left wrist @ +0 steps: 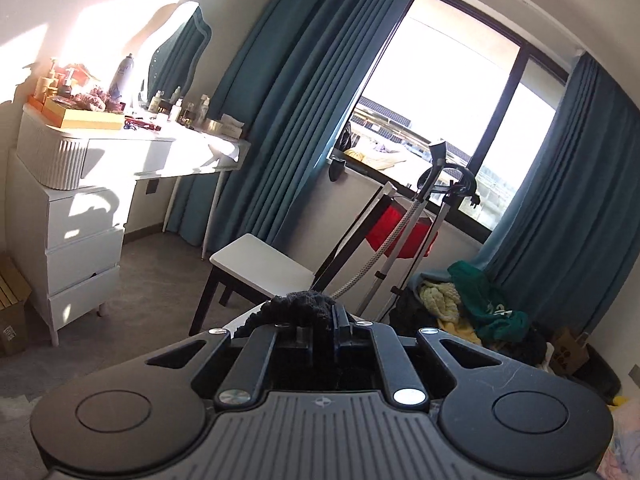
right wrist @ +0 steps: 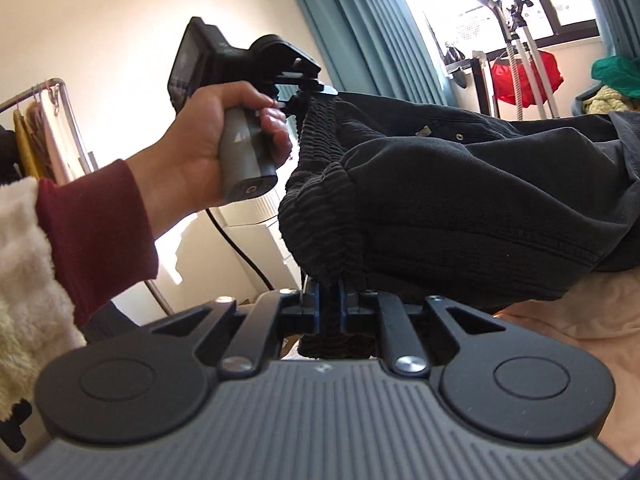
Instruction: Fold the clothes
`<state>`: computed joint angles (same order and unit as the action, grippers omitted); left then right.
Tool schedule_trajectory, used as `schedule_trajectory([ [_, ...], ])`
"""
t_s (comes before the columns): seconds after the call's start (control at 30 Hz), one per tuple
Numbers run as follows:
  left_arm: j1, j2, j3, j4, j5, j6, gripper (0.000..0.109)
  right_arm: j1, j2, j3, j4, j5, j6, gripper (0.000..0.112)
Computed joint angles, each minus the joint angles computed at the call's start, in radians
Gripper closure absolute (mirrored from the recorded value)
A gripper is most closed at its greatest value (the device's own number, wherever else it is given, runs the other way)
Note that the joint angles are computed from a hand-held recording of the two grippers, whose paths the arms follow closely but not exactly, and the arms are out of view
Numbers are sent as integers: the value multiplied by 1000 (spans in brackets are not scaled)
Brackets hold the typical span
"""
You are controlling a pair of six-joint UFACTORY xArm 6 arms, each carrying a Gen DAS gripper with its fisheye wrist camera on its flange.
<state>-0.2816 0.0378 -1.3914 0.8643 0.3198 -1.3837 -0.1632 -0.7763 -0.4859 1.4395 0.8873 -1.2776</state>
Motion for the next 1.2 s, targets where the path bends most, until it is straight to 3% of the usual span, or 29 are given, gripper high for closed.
schedule_trajectory([
  [0.1,19,21,51,-28,53,50,99,125,133,-32,-40,-117,35,99],
  [0.2,41,20,114,-48,45,51,96,136,233,-59,-25,-122,60,99],
  [0.27,53,7,154,-69,32,64,89,128,248,-68,-15,-108,77,97],
  [0.37,49,-36,183,-57,63,83,69,126,235,-68,-33,-96,85,92],
  [0.43,41,-73,200,-34,90,86,40,95,229,-73,-62,-31,94,81],
  [0.5,9,-128,219,30,138,65,18,77,212,-73,-91,0,108,58],
  [0.53,-16,-153,224,68,178,52,13,68,188,-64,-96,3,110,35],
  [0.57,-47,-179,228,113,240,41,12,56,161,-53,-98,9,109,23],
  [0.63,-120,-238,241,169,326,57,11,23,110,-38,-117,45,105,24],
  [0.77,-275,-328,253,229,446,63,10,-85,1,-23,-185,123,99,24],
  [0.93,-524,-387,257,312,588,-51,10,-317,-51,-68,-210,236,35,25],
  [1.1,-779,-353,241,396,747,-181,9,-584,17,-170,-194,362,-123,25],
  [1.2,-876,-295,231,446,787,-262,9,-732,94,-232,-188,425,-223,25],
])
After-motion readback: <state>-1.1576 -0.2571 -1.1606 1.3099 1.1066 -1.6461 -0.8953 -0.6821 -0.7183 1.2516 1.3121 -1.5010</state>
